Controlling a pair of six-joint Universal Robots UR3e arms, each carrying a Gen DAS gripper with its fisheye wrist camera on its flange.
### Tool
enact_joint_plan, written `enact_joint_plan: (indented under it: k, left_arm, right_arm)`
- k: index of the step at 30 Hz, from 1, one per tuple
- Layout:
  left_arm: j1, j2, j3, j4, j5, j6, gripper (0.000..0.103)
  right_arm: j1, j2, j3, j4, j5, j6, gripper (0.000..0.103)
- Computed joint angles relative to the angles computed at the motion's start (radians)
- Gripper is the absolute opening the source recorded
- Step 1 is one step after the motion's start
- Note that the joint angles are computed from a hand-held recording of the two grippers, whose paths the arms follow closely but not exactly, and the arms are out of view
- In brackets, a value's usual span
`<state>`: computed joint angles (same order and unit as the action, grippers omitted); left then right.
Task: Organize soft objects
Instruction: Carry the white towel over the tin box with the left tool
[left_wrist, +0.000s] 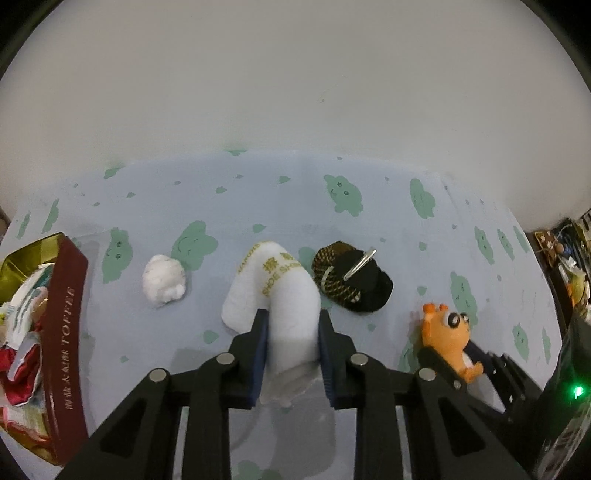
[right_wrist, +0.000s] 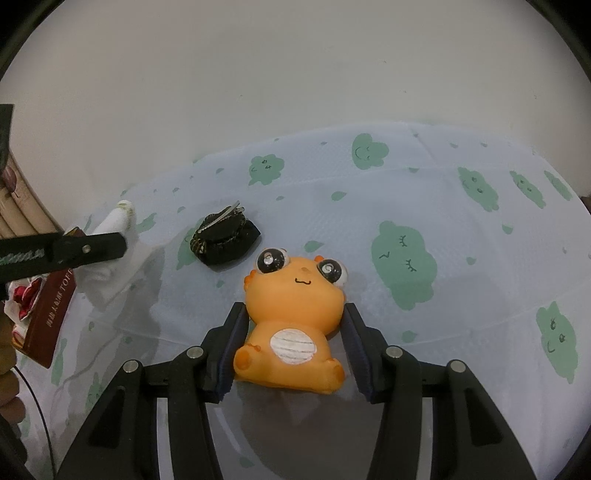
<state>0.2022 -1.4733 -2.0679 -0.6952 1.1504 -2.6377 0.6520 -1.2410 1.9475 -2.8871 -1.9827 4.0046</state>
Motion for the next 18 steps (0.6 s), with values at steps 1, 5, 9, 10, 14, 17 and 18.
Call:
enact_joint_plan:
  k: [1, 5, 9, 10, 14, 17, 18]
  left_arm:
    - [0.006, 0.007, -0.010, 0.000, -0.002, 0.007, 0.025]
    - [0.048, 0.060, -0.064, -0.012, -0.008, 0.058, 0.025]
    - [0.103, 0.131, -0.093, -0.062, -0.019, 0.129, 0.025]
    - [0.130, 0.155, -0.094, -0.095, -0.031, 0.154, 0.025]
    - [0.235, 0.216, -0.072, -0.211, -0.067, 0.234, 0.025]
    - [0.324, 0.239, -0.042, -0.280, -0.086, 0.292, 0.025]
    - [0.362, 0.240, -0.025, -0.304, -0.091, 0.313, 0.025]
  right_arm:
    - [-0.002, 0.001, -0.003, 0.002, 0.005, -0.004, 0.048]
    - [0.006, 0.011, -0.028, 0.034, -0.007, -0.009, 0.048]
    - [0.013, 0.016, -0.043, 0.055, -0.015, -0.010, 0.048]
    - [0.012, 0.016, -0.043, 0.054, -0.012, -0.012, 0.048]
    - [0.018, 0.023, -0.063, 0.076, -0.016, -0.017, 0.048]
    - [0.020, 0.029, -0.076, 0.090, -0.019, -0.021, 0.048]
    - [0.024, 0.030, -0.079, 0.096, -0.022, -0.021, 0.048]
